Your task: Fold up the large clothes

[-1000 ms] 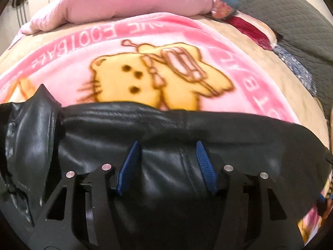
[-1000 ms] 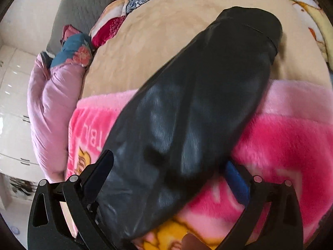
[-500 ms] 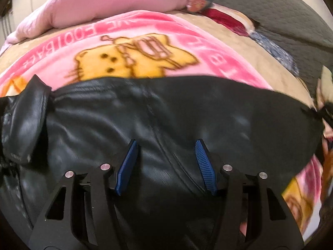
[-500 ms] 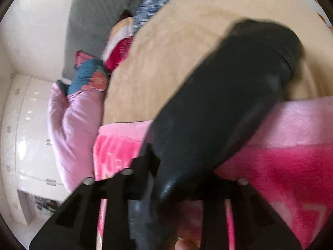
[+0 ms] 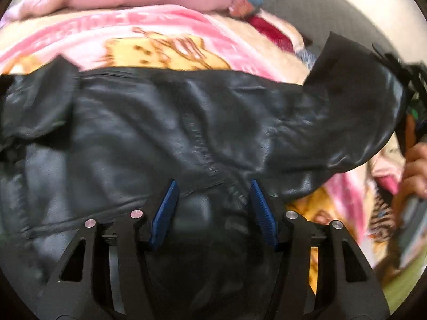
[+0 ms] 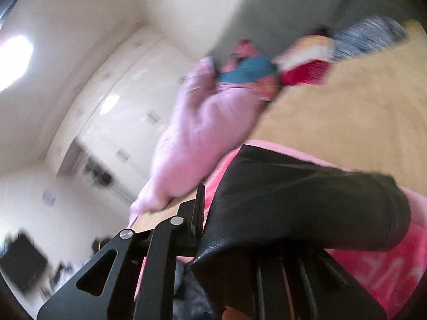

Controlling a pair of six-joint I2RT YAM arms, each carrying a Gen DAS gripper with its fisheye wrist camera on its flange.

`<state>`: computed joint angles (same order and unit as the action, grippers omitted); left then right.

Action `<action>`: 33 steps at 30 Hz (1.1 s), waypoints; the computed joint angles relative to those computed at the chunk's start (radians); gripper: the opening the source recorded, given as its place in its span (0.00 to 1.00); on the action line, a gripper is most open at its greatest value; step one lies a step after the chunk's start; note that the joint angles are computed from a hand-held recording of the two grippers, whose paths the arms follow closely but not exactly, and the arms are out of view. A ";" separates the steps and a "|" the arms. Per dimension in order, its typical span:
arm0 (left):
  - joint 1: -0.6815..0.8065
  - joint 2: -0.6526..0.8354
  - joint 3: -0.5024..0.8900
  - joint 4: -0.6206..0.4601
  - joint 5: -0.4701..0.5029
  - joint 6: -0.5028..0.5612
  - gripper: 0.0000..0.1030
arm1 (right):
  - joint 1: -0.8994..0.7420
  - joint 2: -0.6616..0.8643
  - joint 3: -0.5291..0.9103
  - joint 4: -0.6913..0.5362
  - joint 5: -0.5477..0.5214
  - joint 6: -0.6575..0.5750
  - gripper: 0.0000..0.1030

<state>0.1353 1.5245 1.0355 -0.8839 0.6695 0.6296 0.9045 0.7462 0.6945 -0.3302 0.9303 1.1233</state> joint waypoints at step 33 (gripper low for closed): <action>0.709 0.469 0.863 -0.636 0.192 0.287 0.64 | 0.075 1.039 0.694 -0.101 -0.797 -0.162 0.89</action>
<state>0.8442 1.9937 1.8988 -1.5201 0.8615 0.9167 0.9797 1.7852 1.3887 -0.4310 0.1333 0.9613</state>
